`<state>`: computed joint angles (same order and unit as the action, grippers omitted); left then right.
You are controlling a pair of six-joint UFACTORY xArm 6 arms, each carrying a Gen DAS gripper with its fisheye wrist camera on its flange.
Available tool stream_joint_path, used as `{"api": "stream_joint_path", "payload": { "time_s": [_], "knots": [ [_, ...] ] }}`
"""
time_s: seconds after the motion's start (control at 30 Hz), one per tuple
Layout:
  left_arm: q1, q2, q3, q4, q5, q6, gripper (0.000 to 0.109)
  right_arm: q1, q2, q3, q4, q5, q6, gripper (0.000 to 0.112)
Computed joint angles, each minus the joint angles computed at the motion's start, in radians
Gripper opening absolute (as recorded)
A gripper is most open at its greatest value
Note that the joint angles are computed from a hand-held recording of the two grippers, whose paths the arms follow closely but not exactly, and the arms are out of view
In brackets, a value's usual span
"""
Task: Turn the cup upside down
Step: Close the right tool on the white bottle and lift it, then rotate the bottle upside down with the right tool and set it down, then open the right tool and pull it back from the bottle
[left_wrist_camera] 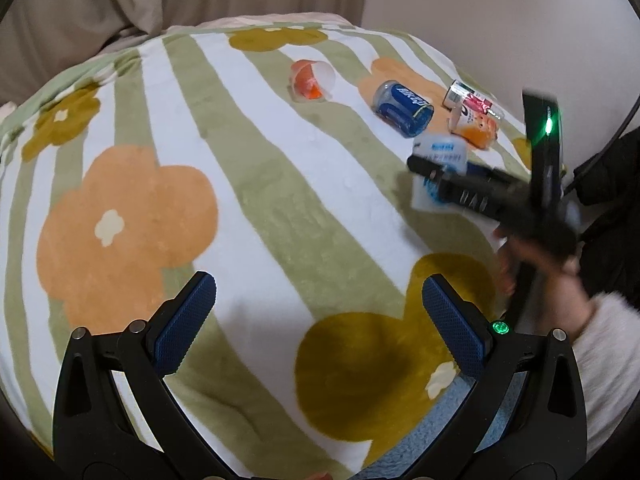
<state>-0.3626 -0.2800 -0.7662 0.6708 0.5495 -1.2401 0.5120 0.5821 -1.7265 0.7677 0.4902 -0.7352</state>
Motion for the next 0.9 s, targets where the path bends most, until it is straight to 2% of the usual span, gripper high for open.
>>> {"api": "stream_joint_path", "payload": {
  "time_s": [0.1, 0.2, 0.47, 0.63, 0.67, 0.7, 0.73, 0.9],
  "knots": [
    [-0.012, 0.005, -0.015, 0.023, 0.014, -0.007, 0.103, 0.022, -0.019, 0.079, 0.177, -0.094, -0.147, 0.059],
    [-0.021, 0.004, -0.019, 0.043, 0.006, -0.027, 0.103, 0.042, -0.029, 0.117, 0.293, -0.154, -0.294, 0.059],
    [-0.044, 0.011, -0.03, 0.096, 0.009, -0.096, 0.103, 0.074, -0.111, 0.246, 0.263, -0.209, -0.402, 0.059],
    [-0.066, 0.003, -0.039, 0.121, 0.049, -0.125, 0.103, 0.077, -0.102, 0.247, 0.151, -0.216, -0.283, 0.06],
    [-0.073, -0.002, -0.041, 0.13, 0.063, -0.134, 0.103, 0.078, -0.102, 0.249, 0.126, -0.219, -0.256, 0.071],
    [-0.079, -0.005, -0.042, 0.137, 0.073, -0.141, 0.103, 0.077, -0.106, 0.256, 0.105, -0.222, -0.234, 0.093],
    [-0.088, -0.012, -0.043, 0.148, 0.089, -0.15, 0.103, 0.077, -0.109, 0.262, 0.083, -0.232, -0.202, 0.103],
    [-0.13, -0.035, -0.057, 0.19, 0.152, -0.189, 0.103, 0.057, -0.156, 0.288, 0.114, -0.19, -0.195, 0.103]
  ]
}}
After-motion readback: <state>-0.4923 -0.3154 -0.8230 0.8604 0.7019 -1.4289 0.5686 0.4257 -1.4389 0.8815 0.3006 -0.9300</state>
